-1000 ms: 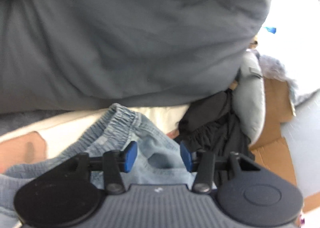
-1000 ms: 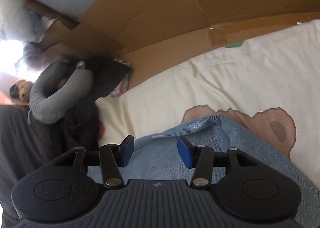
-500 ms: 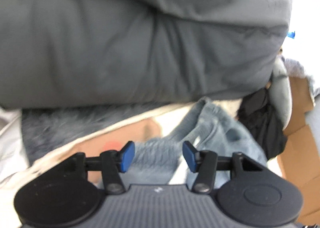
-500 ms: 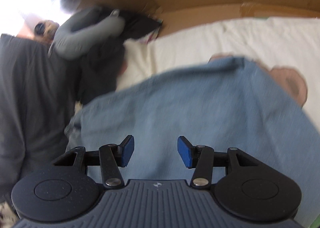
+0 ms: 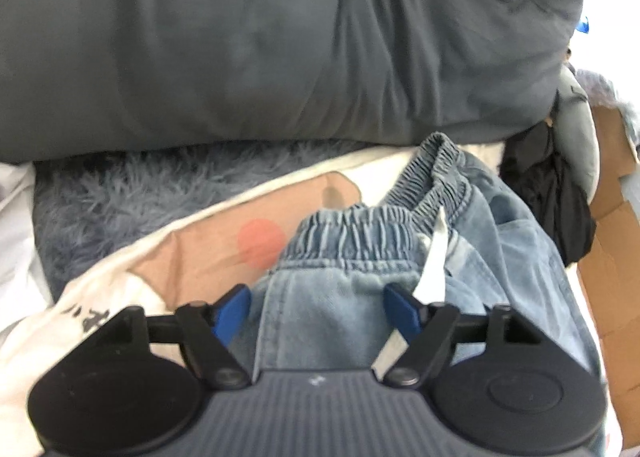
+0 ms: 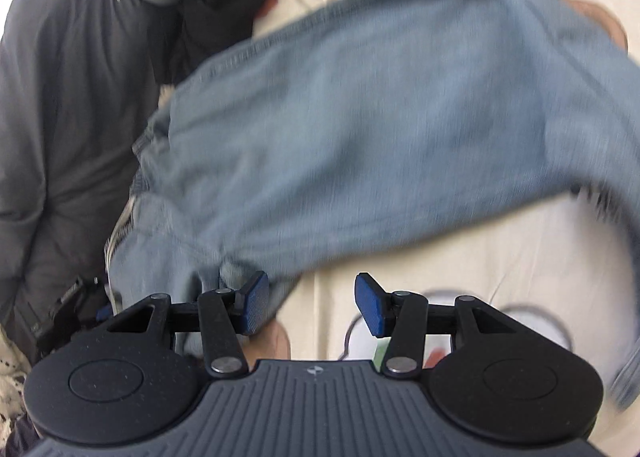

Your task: Fold clothes

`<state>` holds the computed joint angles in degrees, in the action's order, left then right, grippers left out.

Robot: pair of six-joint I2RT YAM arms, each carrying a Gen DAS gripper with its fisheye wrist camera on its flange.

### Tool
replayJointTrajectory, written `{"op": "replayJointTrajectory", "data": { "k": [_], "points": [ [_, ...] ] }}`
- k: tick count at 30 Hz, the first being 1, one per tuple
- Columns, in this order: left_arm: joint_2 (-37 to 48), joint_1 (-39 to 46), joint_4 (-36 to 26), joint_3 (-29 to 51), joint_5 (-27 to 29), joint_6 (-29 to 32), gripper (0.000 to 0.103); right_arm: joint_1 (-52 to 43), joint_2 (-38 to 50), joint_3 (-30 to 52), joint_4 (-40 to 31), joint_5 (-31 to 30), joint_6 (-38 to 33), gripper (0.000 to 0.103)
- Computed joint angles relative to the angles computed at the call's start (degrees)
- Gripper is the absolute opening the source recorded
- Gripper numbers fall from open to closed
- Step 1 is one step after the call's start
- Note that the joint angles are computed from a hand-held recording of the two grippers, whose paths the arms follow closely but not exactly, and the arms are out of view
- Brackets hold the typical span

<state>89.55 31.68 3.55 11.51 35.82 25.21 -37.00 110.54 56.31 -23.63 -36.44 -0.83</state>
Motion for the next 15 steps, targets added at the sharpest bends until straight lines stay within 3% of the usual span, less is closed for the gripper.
{"op": "replayJointTrajectory", "data": {
  "k": [2, 6, 13, 15],
  "points": [
    [2.6, -0.2, 2.0, 0.4, 1.2, -0.2, 0.075, 1.1, -0.1, -1.4, 0.4, -0.1, 0.4, 0.055],
    [5.3, 2.9, 0.1, 1.8, 4.6, 1.3, 0.072, 3.3, -0.2, -3.6, 1.2, -2.2, 0.4, 0.055],
    [14.2, 14.5, -18.0, 10.8, 14.2, 9.6, 0.056, 6.9, -0.4, -6.1, 4.3, -2.4, 3.2, 0.055],
    [17.1, 15.7, -20.1, 13.1, 15.1, 9.8, 0.053, 7.7, -0.5, -6.4, 5.2, -2.4, 4.0, 0.055]
  ]
}}
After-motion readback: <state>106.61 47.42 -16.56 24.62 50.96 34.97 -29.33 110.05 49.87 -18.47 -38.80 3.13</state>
